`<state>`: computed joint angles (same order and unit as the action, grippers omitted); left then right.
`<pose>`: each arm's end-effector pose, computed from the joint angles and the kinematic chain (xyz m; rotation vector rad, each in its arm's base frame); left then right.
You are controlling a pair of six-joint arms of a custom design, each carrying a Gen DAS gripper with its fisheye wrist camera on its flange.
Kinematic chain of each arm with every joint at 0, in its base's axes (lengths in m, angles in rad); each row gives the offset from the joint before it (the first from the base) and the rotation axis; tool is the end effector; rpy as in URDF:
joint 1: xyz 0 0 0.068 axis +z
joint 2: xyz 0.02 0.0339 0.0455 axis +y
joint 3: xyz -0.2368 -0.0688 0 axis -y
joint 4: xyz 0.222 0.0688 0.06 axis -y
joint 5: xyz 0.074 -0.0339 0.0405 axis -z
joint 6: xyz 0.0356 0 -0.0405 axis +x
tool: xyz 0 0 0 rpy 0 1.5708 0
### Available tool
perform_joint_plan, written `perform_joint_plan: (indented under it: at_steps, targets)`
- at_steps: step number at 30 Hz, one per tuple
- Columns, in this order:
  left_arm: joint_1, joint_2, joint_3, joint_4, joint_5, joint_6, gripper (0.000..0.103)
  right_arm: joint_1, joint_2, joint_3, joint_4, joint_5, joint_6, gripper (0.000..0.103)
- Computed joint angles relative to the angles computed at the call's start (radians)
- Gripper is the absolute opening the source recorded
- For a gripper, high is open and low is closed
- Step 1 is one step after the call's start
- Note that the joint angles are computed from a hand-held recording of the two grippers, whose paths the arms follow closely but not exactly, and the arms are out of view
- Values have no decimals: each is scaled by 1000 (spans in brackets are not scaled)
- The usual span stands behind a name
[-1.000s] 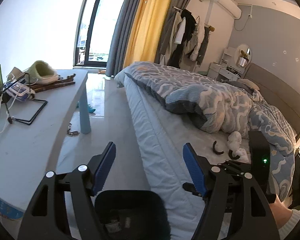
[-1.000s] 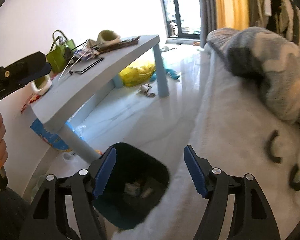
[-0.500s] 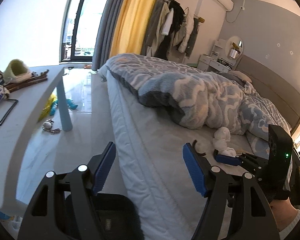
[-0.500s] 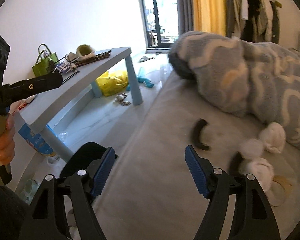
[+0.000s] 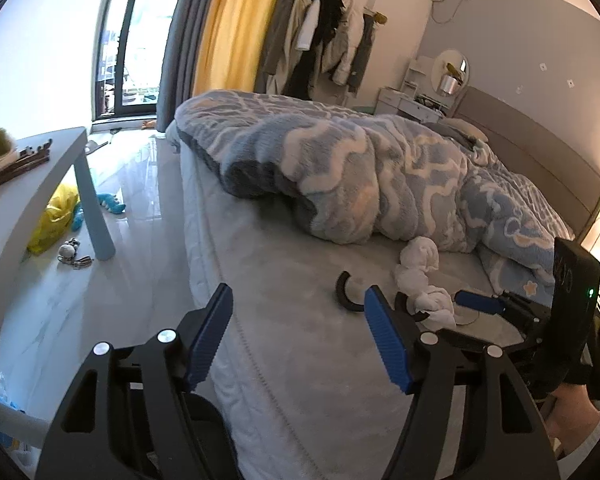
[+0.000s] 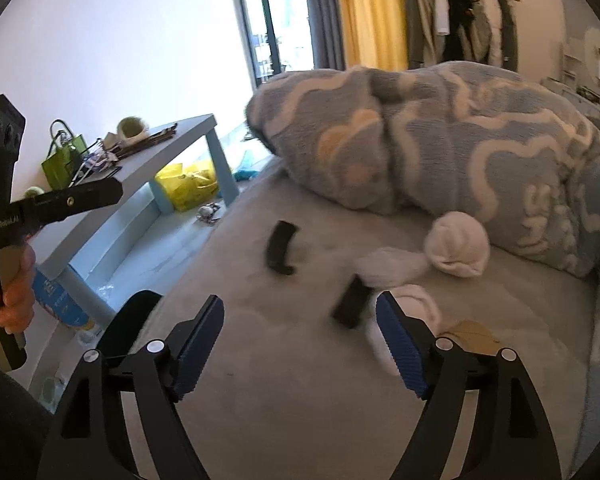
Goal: Collect trash
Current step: 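Grasp the white rolled sock with the right tool while the left tool grasps a black clip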
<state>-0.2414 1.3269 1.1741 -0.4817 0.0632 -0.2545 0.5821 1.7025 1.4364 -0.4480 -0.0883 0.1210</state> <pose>0.2709 -0.0690 0.3039 0.0210 2.2254 -0.3443 0.3021 0.2026 0.2761 -0.5770 2.2530 0.4621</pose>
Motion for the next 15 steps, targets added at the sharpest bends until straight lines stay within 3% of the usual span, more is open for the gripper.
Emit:
perform_joint_plan:
  at_steps: [10,15]
  targets:
    - [-50,138,66,37,-14,-10,70,-87,51,18,-38,-24,-56,80]
    - [-49,196,102,44,3,-12,70,-83,88,37,-50,32,-128,80]
